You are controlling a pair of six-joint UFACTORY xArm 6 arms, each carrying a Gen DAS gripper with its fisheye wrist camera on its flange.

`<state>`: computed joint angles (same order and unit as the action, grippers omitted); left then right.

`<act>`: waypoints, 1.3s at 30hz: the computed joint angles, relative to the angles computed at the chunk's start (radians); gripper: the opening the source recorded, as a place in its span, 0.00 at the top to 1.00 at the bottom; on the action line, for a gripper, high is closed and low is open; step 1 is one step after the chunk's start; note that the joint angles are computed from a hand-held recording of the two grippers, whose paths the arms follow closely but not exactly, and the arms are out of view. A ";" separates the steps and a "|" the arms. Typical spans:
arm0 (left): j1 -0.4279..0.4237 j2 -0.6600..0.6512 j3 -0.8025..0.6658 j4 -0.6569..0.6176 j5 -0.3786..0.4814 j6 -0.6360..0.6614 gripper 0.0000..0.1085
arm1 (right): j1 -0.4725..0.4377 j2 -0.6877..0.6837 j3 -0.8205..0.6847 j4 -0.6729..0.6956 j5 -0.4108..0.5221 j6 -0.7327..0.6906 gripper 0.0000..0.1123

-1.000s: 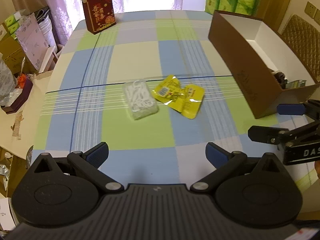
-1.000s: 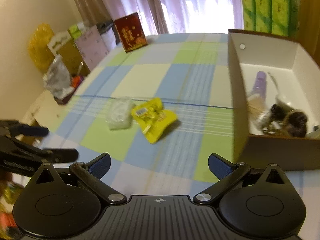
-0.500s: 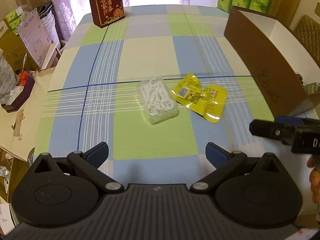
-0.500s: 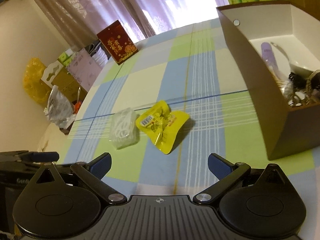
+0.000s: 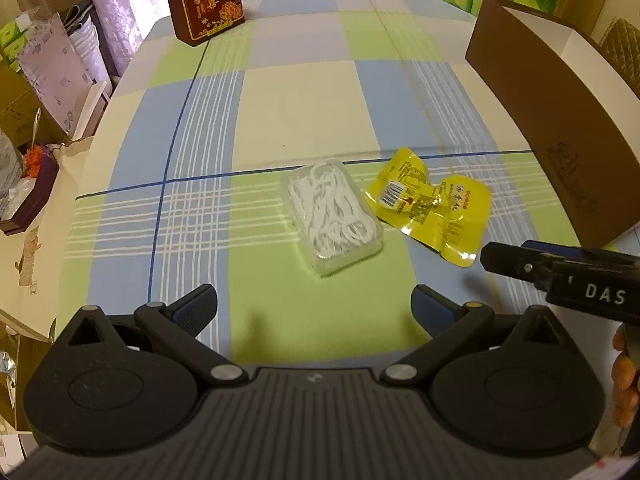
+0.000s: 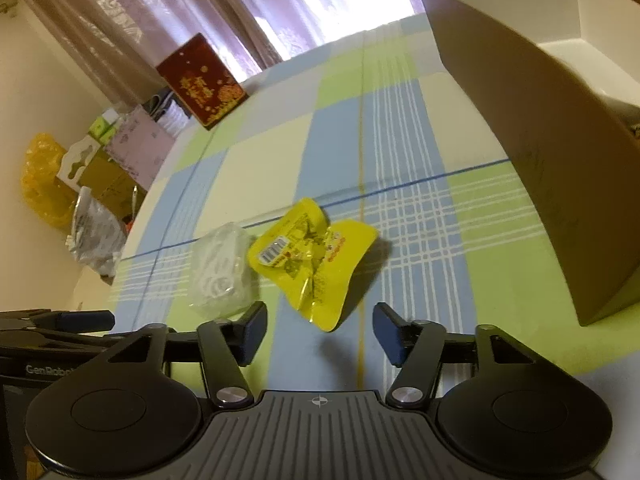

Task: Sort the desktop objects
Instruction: 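Grasp the yellow snack packet by its corner with the right tool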

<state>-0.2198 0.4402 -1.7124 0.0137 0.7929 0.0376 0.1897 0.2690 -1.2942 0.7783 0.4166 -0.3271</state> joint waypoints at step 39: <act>0.013 0.192 -0.255 -0.040 0.123 0.110 0.06 | -0.078 0.026 0.031 0.637 0.005 -0.213 0.94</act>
